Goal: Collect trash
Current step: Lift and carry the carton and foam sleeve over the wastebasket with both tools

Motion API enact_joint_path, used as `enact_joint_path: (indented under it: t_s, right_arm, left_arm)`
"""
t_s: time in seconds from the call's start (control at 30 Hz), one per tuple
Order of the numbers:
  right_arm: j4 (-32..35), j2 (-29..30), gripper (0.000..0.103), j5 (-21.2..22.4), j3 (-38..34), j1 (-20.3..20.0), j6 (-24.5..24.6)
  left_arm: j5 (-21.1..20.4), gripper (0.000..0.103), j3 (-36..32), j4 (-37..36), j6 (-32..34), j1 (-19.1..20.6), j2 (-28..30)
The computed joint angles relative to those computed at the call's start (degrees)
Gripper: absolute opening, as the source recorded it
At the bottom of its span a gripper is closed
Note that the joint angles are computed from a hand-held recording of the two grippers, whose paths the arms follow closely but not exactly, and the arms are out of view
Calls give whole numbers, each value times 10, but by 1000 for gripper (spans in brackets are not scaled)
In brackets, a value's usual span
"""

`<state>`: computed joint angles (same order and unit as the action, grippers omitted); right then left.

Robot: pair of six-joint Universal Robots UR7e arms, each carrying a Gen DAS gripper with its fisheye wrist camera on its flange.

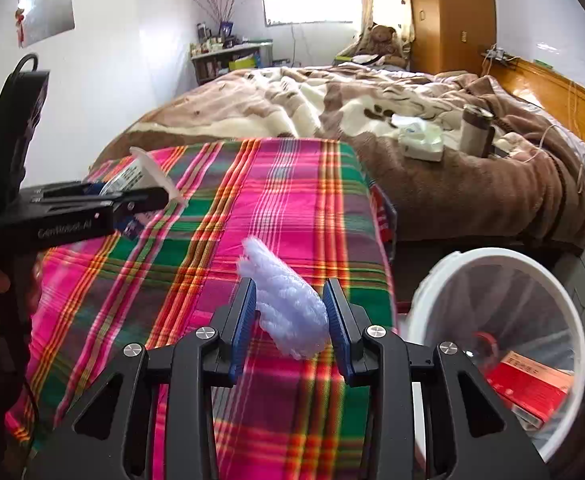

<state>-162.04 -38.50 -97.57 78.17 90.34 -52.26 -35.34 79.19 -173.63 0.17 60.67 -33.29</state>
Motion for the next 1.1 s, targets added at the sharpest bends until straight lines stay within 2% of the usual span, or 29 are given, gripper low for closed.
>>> enact_joint_path:
  t_s: [0.07,0.1,0.13,0.27,0.33,0.4,0.43,0.5,0.53,0.57,0.8,0.83,0.87,0.9,1.1]
  right_arm:
    - [-6,-11,36,10,11,-2,0]
    - [-8,-16,33,18,16,-3,-1]
    - [-8,-22,25,25,21,-4,-2]
    - [2,-38,24,53,31,-13,-4]
    - [38,-35,24,53,17,-15,-12]
    - [41,-31,24,45,12,-17,-18]
    - [43,-26,26,39,6,-17,-21]
    - [53,-11,38,32,-13,-17,-20]
    - [59,-3,57,25,-23,-17,-16]
    - [72,6,66,10,-35,-15,-16]
    - [105,56,65,-49,-84,-7,-40]
    - [101,57,53,-53,-83,-7,-43]
    - [92,58,30,-55,-81,-7,-45]
    - [91,57,25,-50,-78,-8,-46]
    - [74,22,24,-6,-43,-17,-34]
  left_arm:
    - [5,48,10,-6,-7,-10,-2]
    - [6,48,15,-8,-12,-16,-4]
    - [8,48,20,-13,-13,-20,-4]
    - [21,48,36,-25,-25,-39,-5]
    - [23,48,46,-29,-32,-44,-8]
    - [25,48,56,-31,-44,-47,-11]
    - [24,48,60,-33,-48,-48,-12]
    - [22,48,65,-35,-56,-48,-13]
    - [22,48,66,-36,-58,-48,-13]
    - [20,48,67,-36,-58,-48,-13]
    - [14,48,70,-36,-62,-41,-12]
    - [13,48,71,-34,-65,-41,-12]
    - [14,48,71,-31,-68,-40,-11]
    - [17,48,69,-29,-67,-41,-10]
    - [17,48,61,-35,-58,-48,-2]
